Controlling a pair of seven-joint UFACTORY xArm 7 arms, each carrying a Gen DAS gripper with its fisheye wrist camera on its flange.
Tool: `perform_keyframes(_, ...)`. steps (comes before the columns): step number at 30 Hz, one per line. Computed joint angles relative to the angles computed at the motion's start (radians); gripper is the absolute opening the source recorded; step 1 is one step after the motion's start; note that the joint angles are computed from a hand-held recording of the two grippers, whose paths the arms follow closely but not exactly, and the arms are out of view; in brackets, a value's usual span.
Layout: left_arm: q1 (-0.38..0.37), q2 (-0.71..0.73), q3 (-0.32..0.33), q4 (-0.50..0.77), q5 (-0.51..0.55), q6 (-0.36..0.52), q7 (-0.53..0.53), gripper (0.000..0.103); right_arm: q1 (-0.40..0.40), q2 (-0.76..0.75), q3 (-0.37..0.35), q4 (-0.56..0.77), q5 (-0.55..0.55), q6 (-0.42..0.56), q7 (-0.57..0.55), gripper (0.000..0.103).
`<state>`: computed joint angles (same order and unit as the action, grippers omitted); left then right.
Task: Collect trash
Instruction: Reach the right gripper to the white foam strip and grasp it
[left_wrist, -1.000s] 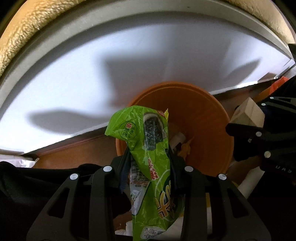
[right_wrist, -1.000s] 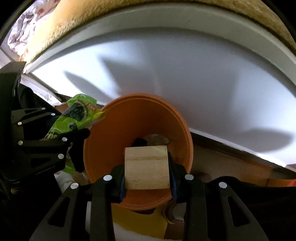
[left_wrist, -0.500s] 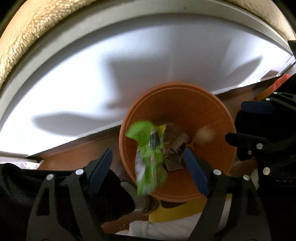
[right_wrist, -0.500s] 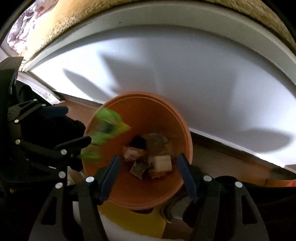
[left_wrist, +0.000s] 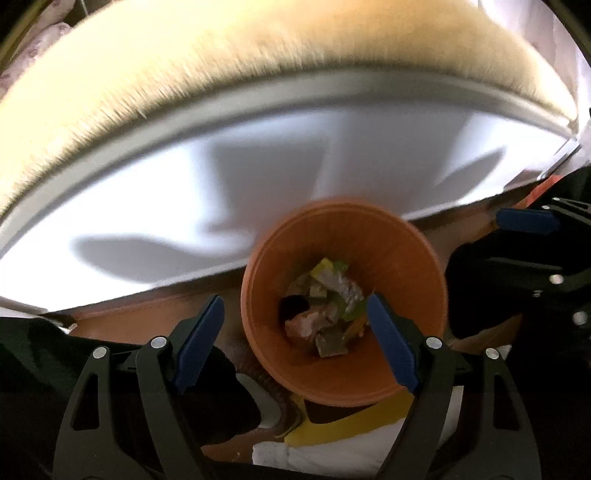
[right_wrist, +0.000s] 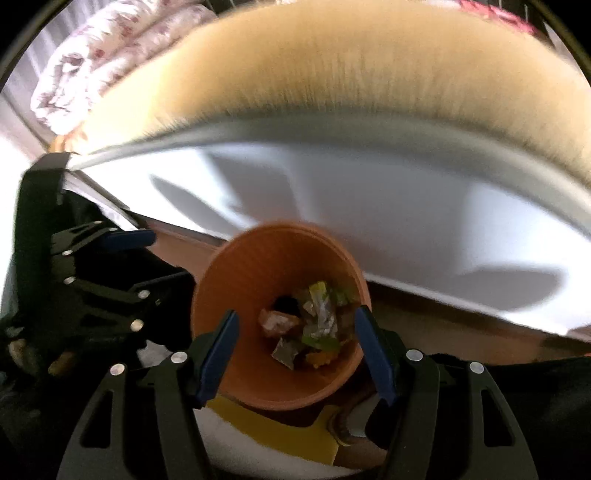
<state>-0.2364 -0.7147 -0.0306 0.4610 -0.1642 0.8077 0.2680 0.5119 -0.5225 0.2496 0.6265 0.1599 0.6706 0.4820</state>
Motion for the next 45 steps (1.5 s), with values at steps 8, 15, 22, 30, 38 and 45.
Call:
perform_keyframes(8,0.018,-0.038,0.033,0.069,-0.003,-0.035,0.019,0.078,-0.029,-0.127,-0.099,0.087,0.020,0.020,-0.150,0.071)
perform_keyframes(15,0.019,0.065,0.039,0.205,-0.021,-0.146,0.056,0.079,-0.191,0.047,-0.151,0.274,0.003,-0.092,-0.162,0.074)
perform_keyframes(22,0.038,0.345,0.008,0.454,0.008,-0.320,0.034,0.086,-0.320,0.329,-0.163,0.532,-0.039,-0.134,-0.084,0.074)
perform_keyframes(30,0.076,0.593,-0.040,0.640,0.056,-0.404,-0.138,0.087,-0.357,0.687,-0.193,0.931,-0.178,-0.025,0.129,0.071)
perform_keyframes(38,0.091,0.672,-0.035,0.708,0.050,-0.341,-0.221,0.087,-0.335,1.052,-0.234,1.443,-0.205,0.281,0.265,0.057)
perform_keyframes(45,0.094,0.685,-0.037,0.718,0.022,-0.309,-0.206,0.087,-0.229,1.243,-0.321,1.760,-0.372,0.529,0.312,0.031)
